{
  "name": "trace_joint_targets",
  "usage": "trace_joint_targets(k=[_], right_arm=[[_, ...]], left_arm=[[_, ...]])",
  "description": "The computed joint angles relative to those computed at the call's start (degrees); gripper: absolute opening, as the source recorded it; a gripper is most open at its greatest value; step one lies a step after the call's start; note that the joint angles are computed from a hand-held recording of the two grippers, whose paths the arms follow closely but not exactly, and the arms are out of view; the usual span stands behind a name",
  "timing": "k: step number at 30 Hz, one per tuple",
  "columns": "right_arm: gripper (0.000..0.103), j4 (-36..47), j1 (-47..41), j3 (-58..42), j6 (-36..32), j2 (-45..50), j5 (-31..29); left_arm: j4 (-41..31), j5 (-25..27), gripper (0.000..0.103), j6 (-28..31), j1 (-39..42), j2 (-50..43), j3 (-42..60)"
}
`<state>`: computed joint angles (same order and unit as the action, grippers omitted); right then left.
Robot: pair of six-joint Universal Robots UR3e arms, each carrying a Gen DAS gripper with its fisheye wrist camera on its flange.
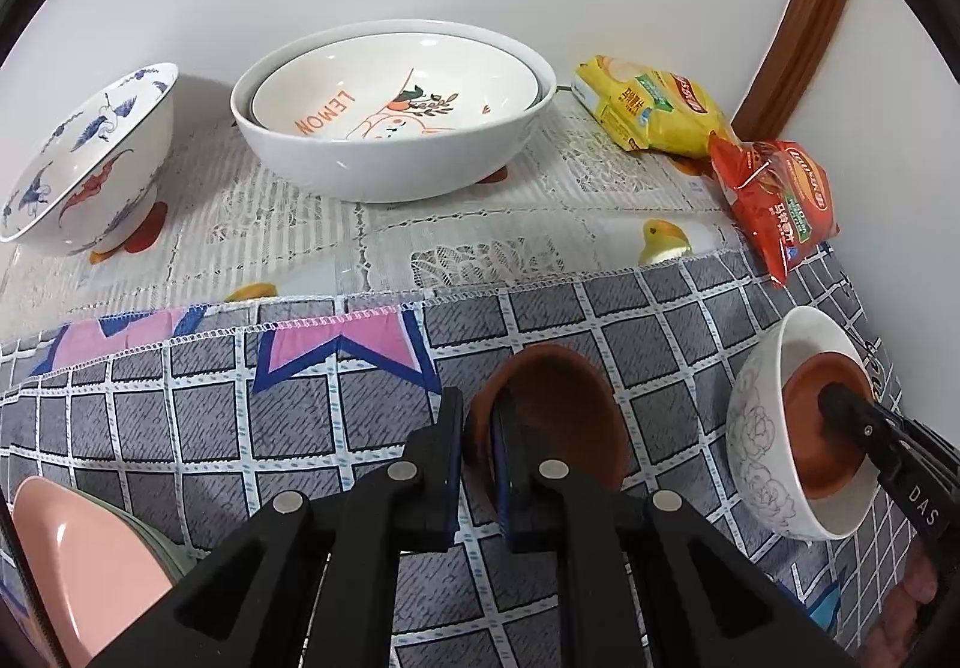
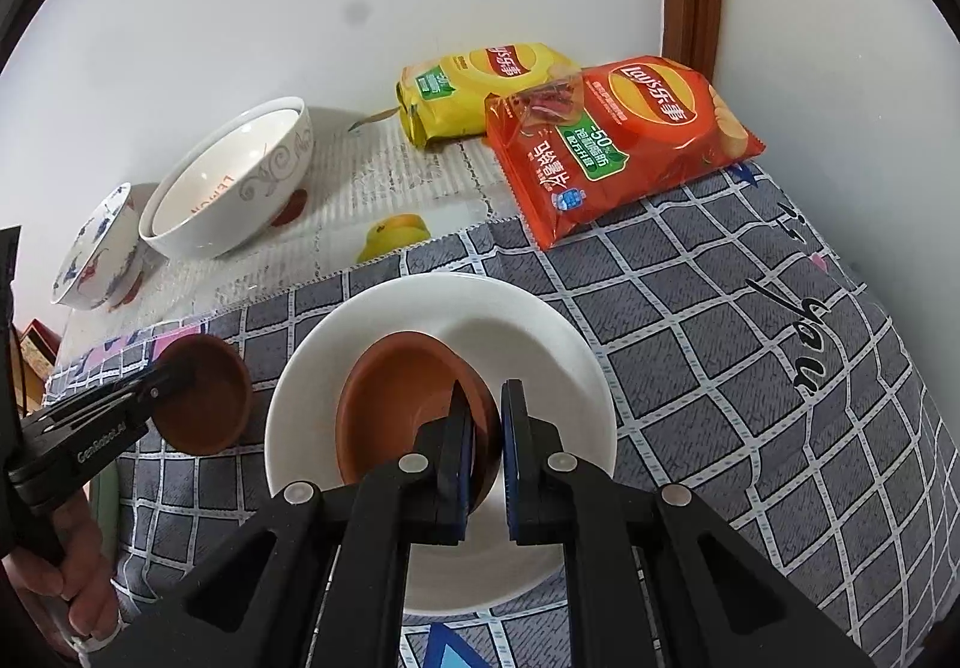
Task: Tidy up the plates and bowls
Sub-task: 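Lower the brown bowl into the white bowl and open the right gripper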
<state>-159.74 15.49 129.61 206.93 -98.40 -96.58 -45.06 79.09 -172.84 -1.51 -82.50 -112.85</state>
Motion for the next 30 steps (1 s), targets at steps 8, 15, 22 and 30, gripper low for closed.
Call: trace_joint_targets(k=[8,15,22,30], right_arm=[[0.009,1.7,-0.79,-0.6,-0.48,0.67,0.2],[0.009,1.71,-0.91,-1.24,-1.46,2.03,1.0],[0.009,6.63,1.87,-6.44,-2.33,5.42,-3.39],[0.012,11.89,4.84,-11.74,-3.04,9.16,-8.1]], left_arm=[[0.16,0.21,0.009,-0.36,-0.39,0.23,-0.06],[0.18,0.18,0.009,-0.49,-0.32,0.14,-0.03],[-0.27,-0.16,0.009,-0.7,-0.14,0.11,0.14],[-0.77,-0.48,0.009,-0.52,0.2,0.16,0.3]])
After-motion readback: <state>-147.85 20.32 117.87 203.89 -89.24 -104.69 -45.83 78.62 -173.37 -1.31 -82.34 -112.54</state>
